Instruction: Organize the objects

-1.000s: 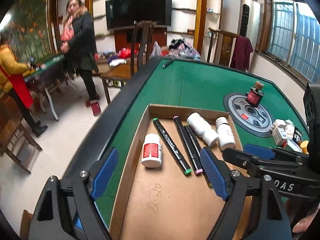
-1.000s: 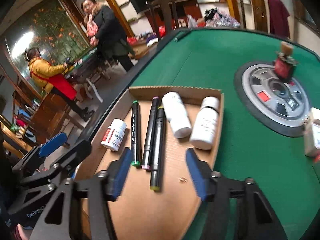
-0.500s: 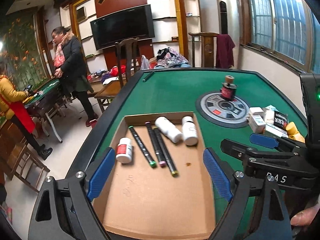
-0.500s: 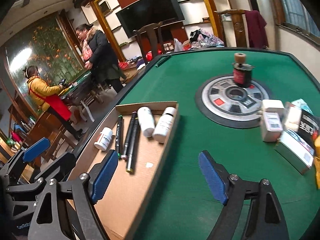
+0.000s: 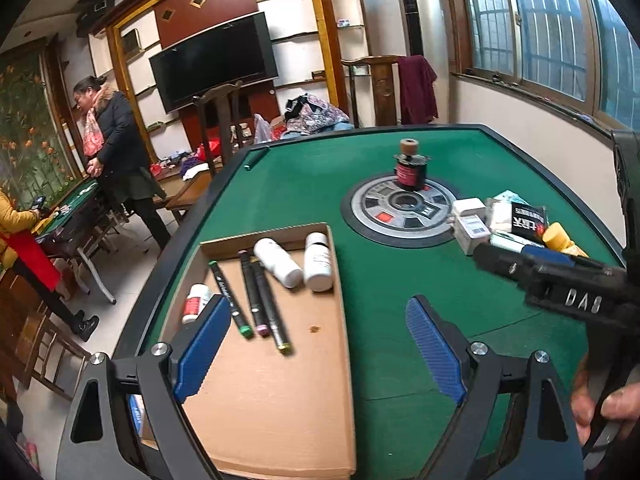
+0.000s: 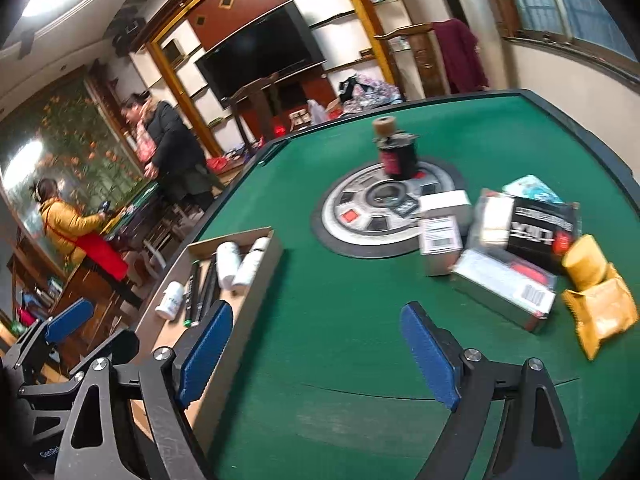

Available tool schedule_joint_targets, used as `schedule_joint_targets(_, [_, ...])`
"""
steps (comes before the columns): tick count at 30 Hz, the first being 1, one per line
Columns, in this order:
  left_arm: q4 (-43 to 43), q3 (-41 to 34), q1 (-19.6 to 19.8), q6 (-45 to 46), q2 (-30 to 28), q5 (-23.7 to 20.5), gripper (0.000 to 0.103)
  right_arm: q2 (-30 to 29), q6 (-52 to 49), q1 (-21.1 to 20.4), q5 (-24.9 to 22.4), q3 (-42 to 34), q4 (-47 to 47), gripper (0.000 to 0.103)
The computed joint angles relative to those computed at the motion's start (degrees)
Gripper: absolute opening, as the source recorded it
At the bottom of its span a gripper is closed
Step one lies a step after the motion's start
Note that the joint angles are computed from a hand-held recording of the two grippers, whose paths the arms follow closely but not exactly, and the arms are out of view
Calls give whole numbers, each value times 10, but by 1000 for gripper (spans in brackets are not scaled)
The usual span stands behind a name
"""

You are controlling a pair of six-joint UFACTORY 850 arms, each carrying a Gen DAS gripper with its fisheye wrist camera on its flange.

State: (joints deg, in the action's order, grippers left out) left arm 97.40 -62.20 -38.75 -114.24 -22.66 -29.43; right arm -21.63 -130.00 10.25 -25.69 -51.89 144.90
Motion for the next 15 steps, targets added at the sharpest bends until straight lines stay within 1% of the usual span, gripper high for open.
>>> schedule_joint_targets(5, [-27,-21,-7,34,-19,4,89,6,-25,-31,-9,13,30,90])
schedule_joint_targets(9, [-37,-33,-7,46,-29,23,89,10,-50,-54,-14,18,56,90])
schedule_joint_targets(12, [-39,-45,2,38,-40,72,89,15,-89,-72,-14,16,98,90])
schedule_joint_targets(13, [-32,-49,7,21,-43,96,89,16,-108,-80,-15,14,118,90])
schedule_joint_targets(15, [-25,-60,13,0,-52,126,89,18,-155,-93,-17,7,172,90])
